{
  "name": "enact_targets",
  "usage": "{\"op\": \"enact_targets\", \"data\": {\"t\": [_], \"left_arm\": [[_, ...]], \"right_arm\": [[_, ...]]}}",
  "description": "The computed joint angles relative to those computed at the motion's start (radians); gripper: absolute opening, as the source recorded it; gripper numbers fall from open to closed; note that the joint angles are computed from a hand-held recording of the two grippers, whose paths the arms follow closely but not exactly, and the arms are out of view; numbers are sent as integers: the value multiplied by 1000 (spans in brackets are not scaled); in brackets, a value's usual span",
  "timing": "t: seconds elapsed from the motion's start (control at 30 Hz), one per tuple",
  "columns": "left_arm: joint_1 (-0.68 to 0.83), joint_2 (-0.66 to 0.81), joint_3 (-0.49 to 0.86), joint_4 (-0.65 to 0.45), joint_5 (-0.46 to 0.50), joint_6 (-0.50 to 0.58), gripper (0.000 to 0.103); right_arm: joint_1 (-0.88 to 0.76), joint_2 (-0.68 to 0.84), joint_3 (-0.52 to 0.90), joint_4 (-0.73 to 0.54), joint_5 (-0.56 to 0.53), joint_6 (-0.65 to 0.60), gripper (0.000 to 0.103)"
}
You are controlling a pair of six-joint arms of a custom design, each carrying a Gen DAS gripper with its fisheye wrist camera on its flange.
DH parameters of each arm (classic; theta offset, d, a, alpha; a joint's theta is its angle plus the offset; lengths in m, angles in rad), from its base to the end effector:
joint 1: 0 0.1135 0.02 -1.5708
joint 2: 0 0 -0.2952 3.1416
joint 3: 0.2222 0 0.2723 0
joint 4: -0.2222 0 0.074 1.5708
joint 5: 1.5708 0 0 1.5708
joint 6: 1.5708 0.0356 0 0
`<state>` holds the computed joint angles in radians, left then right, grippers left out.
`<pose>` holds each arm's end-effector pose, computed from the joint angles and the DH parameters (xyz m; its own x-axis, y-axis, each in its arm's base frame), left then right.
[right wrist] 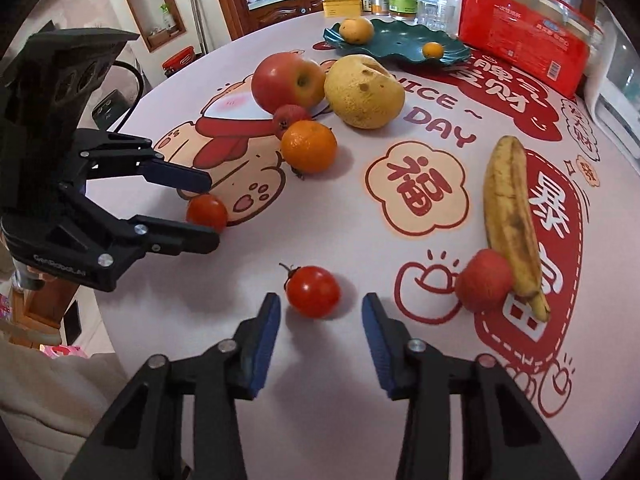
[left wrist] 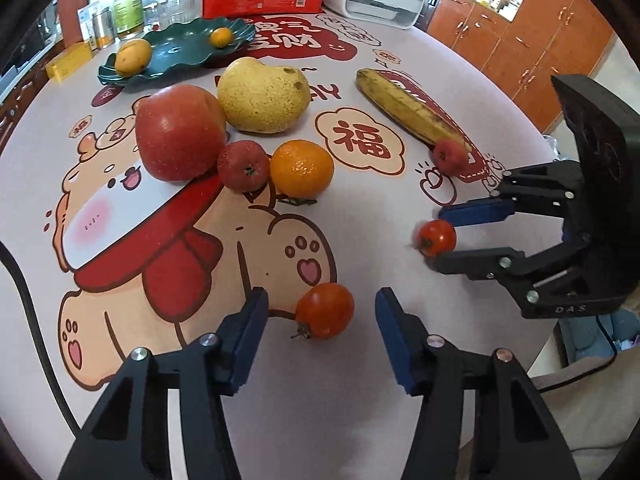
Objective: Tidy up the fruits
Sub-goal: 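Grasp a red tomato with the right tool while the left tool grasps another tomato, then carry both tomatoes to the green plate and open both tools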
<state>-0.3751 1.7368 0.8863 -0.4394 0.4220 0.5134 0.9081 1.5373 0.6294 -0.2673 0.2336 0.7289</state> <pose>0.2911 -0.1303 0.1423 -0.5627 0.7031 -0.4348 0.8223 0.5303 -0.2066 0.1681 0.2020 0.1359 -0.8977 -0.0971 -0.4297 -0.1530 0.9834 0.0973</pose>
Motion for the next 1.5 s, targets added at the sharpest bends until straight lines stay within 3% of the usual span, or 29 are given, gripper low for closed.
{"op": "enact_targets", "data": {"t": [0.07,0.17,0.53,0.6,0.63,0.87,1.1,1.3,1.5], "left_arm": [[4,13,7,-1,1,11,45],[6,27,18,2,8,12,42],[-18,19,12,-24,-8,61,37],[-21,12,4,-17,-19,62,32],[-25,5,-4,-4,-34,56,27],[-33,-8,-11,-12,-53,6,26],[-75,-20,22,-52,-140,-101,26],[-60,-65,133,-123,-161,-169,26],[-21,-53,392,-229,-183,-196,26]], "right_arm": [[-7,10,-2,21,-7,-22,33],[-14,23,0,41,-11,-43,28],[-32,17,-2,36,-26,-39,27],[-30,16,0,27,-23,-37,27],[-29,16,1,23,-21,-36,27],[-13,28,28,-21,6,-21,26],[-16,11,83,-115,41,-9,26],[-54,-34,164,-204,77,-29,26],[-143,-80,318,-301,117,-96,26]]}}
